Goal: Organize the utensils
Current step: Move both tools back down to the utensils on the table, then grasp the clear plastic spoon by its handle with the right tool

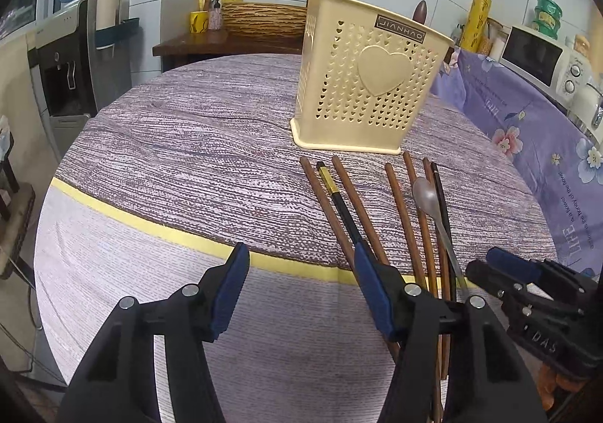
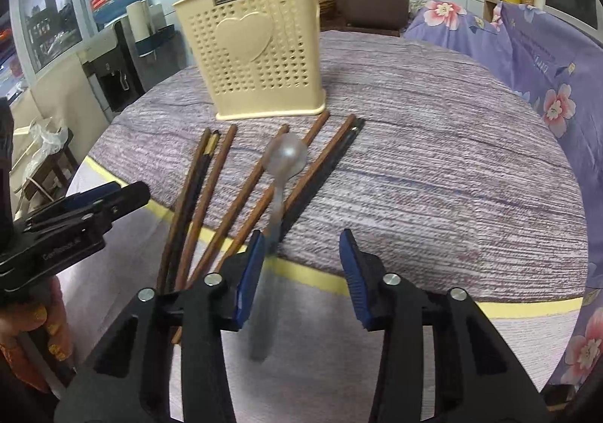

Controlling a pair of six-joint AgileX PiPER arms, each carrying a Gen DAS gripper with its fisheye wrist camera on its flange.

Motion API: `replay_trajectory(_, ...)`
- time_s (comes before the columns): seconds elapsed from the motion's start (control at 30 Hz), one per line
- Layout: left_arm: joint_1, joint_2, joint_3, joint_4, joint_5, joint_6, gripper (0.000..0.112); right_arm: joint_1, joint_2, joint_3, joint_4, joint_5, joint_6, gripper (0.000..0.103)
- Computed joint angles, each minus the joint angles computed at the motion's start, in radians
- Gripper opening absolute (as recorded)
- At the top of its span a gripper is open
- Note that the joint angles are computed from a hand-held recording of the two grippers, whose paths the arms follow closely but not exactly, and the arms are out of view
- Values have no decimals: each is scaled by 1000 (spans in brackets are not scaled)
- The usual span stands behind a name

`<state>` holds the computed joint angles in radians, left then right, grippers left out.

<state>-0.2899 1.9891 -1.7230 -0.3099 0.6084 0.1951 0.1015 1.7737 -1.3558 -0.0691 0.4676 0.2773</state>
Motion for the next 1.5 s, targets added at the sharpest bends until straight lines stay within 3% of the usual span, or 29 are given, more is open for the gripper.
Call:
replay_trajectory(0.1,-1,1,-3,-7,4,5,58,15,24,-18,-10,16,1,26)
replay_trajectory(0.33,-1,10,-11,-5,15,2,58,42,22,-16,-80,24,60,11)
replay_trajectory(0.53,-5,11,-14,-5,24,5,58,12,4,19,7,-21,9,9)
replay_trajectory(0.87,-15,28,-42,18,47,-14,58,-90,-82,146,-156,-56,189,9)
replay_trajectory(1.07,-37,76,-136,98,132,-78,58,-111,-92,168,-171,-59,229,10)
replay_trajectory(1.13,-50,92,-176,138,162,-97,58,-116,-93,172,-159,-69,225,13)
replay_trajectory(1.2,-64,118,-229,187,200,-124,57,-117,-99,180,-155,-78,226,25)
replay_trajectory(1.5,-103,143,-264,299,229,-186,52,-107,-116,194,-209,-89,279,33)
